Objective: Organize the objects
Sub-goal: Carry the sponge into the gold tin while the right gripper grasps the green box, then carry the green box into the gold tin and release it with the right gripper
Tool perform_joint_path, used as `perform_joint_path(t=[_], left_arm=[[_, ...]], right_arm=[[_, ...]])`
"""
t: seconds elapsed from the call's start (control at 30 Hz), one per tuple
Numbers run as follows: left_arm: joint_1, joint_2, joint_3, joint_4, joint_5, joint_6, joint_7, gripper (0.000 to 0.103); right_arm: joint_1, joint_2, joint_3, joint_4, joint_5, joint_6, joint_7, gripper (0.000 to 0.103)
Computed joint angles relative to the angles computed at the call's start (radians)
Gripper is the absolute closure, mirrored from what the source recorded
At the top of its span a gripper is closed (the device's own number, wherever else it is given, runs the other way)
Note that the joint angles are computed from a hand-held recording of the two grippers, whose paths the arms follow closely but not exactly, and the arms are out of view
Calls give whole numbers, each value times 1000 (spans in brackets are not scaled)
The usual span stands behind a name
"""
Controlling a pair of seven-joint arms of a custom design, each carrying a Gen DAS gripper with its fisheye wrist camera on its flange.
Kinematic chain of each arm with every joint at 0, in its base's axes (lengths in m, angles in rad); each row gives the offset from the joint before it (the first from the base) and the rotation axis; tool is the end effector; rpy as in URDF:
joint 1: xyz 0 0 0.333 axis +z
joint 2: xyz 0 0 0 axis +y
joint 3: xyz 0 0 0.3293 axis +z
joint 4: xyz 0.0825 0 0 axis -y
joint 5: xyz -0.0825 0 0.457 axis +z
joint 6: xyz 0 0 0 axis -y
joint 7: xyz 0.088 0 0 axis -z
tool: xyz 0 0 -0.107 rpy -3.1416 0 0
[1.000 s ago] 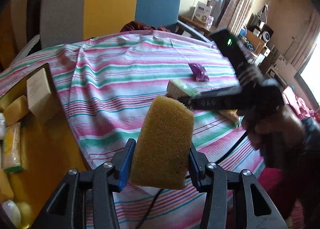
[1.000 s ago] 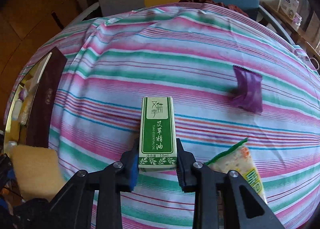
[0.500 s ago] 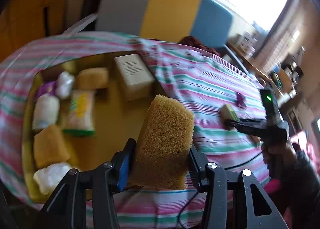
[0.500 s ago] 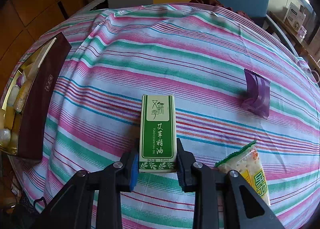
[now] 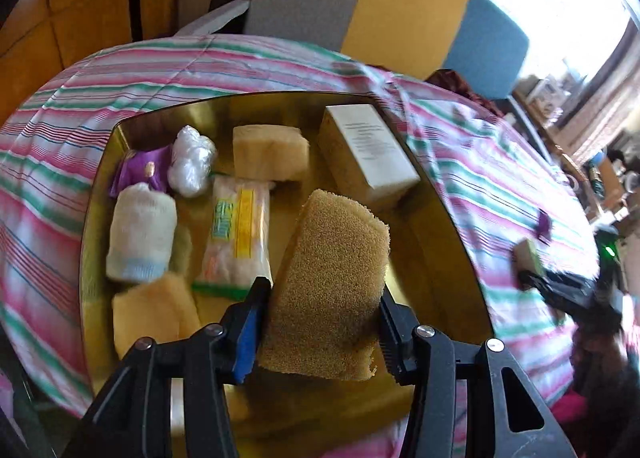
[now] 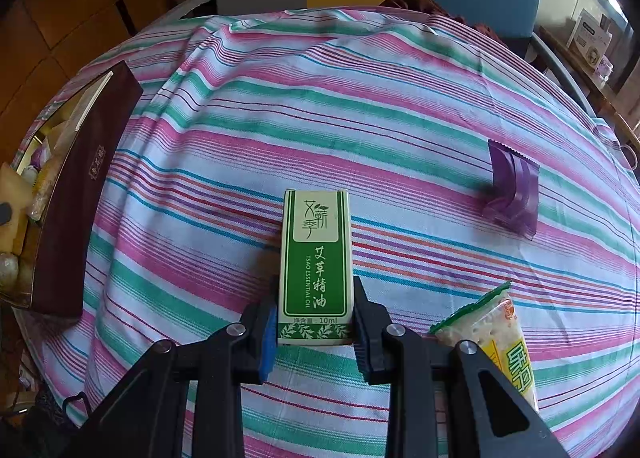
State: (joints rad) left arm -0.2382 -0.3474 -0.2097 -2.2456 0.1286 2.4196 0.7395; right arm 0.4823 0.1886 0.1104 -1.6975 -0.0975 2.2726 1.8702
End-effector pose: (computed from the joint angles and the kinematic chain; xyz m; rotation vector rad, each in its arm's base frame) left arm 0.4977 -0.2479 0.5486 -2.2624 1.6639 -0.6885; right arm 0.6051 0.3984 0.5126 -2.2709 1.6130 -0.2695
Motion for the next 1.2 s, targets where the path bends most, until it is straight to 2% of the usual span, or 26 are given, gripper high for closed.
perform_joint_path(t=[0.13,0.2,0.33,0.5,0.6,0.73,0.87,1.03,1.2], left_arm=[[35,97,-4,76,61,-28,-16,51],[37,142,7,109,52,-45,17,49],[51,138,6,105,67,-44,-30,26],[66,52,-9,32,141,3,-103,24],[86,-26,-38,-27,218,22,-195,24],[90,-110,-68,-84,282,-12,-275,24],[68,-195,-63,-149,278,-41,-298,24],[64,-286,-62,-216,267,-73,-336,24],[71,-340,-62,-256,275,-81,-362,24]], right_arm=[[2,1,0,0,-6,3,-6,73],[3,5,0,3,-8,3,-10,73],[1,8,-1,4,0,9,-13,73],[3,6,-2,-5,-5,19,-11,73],[5,5,-3,-10,-13,25,-6,73],[8,-1,-3,-22,-26,33,3,73],[12,-5,-7,-24,-58,34,23,73],[-2,-56,7,-60,-1,138,19,73],[16,-69,57,-43,132,223,-84,73]])
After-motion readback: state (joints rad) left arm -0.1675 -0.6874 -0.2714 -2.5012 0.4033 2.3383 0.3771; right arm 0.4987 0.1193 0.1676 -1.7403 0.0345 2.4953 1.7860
